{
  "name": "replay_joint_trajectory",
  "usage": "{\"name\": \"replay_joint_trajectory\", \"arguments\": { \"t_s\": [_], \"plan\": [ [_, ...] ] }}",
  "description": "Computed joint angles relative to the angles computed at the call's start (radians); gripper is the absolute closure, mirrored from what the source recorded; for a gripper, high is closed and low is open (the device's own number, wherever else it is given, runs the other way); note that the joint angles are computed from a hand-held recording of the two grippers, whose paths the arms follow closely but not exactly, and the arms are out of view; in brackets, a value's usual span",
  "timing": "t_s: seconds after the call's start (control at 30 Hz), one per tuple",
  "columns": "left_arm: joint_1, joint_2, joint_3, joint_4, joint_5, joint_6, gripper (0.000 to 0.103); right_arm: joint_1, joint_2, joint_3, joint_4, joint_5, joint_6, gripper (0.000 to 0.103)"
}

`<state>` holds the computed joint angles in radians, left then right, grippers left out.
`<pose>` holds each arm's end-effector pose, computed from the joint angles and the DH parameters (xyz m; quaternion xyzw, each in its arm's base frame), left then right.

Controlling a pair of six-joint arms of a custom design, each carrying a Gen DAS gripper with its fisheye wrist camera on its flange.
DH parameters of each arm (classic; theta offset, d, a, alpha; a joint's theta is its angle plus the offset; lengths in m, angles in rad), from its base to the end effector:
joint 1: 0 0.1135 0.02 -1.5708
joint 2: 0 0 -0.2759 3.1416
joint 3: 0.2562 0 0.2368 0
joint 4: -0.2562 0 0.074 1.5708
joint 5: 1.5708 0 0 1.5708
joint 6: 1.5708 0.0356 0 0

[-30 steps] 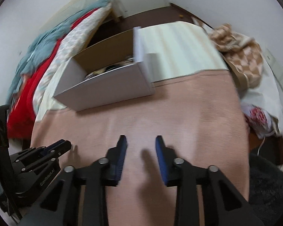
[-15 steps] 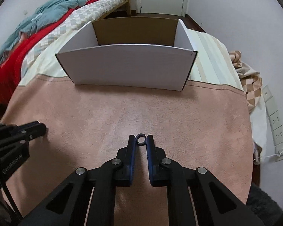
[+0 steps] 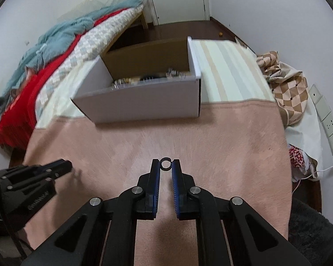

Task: Organize jewelry
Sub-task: 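Carry the earrings and the black ring over the white box with both tools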

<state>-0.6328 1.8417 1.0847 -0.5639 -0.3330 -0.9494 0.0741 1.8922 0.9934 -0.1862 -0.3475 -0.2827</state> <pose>0.2715 -0.1847 0.1613 -0.1746 0.9630 0.0282 0.2033 0.3451 0.0378 0.1383 -0.2106 0.9335 0.1422 0.2531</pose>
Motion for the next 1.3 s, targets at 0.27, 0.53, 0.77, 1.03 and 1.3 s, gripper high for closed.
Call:
{"name": "replay_joint_trajectory", "arguments": {
  "t_s": [0.27, 0.53, 0.77, 1.03, 1.3],
  "plan": [
    [0.047, 0.0, 0.246, -0.099, -0.018, 0.112, 0.097, -0.019, -0.027, 0.221, -0.178, -0.103, 0.029, 0.103],
    [0.209, 0.143, 0.533, -0.161, 0.072, 0.255, 0.097, 0.022, 0.199, 0.674, -0.388, -0.109, 0.043, 0.103],
    [0.207, 0.087, 0.419, -0.097, 0.065, 0.237, 0.097, -0.04, 0.247, 0.712, -0.494, -0.201, 0.004, 0.099],
    [0.09, 0.064, 0.266, -0.052, 0.008, 0.121, 0.097, -0.008, 0.21, 0.312, -0.137, -0.056, -0.01, 0.081],
    [0.079, 0.054, 0.223, -0.033, 0.0, 0.091, 0.097, 0.055, 0.264, 0.232, 0.046, 0.063, -0.02, 0.081]
  ]
}}
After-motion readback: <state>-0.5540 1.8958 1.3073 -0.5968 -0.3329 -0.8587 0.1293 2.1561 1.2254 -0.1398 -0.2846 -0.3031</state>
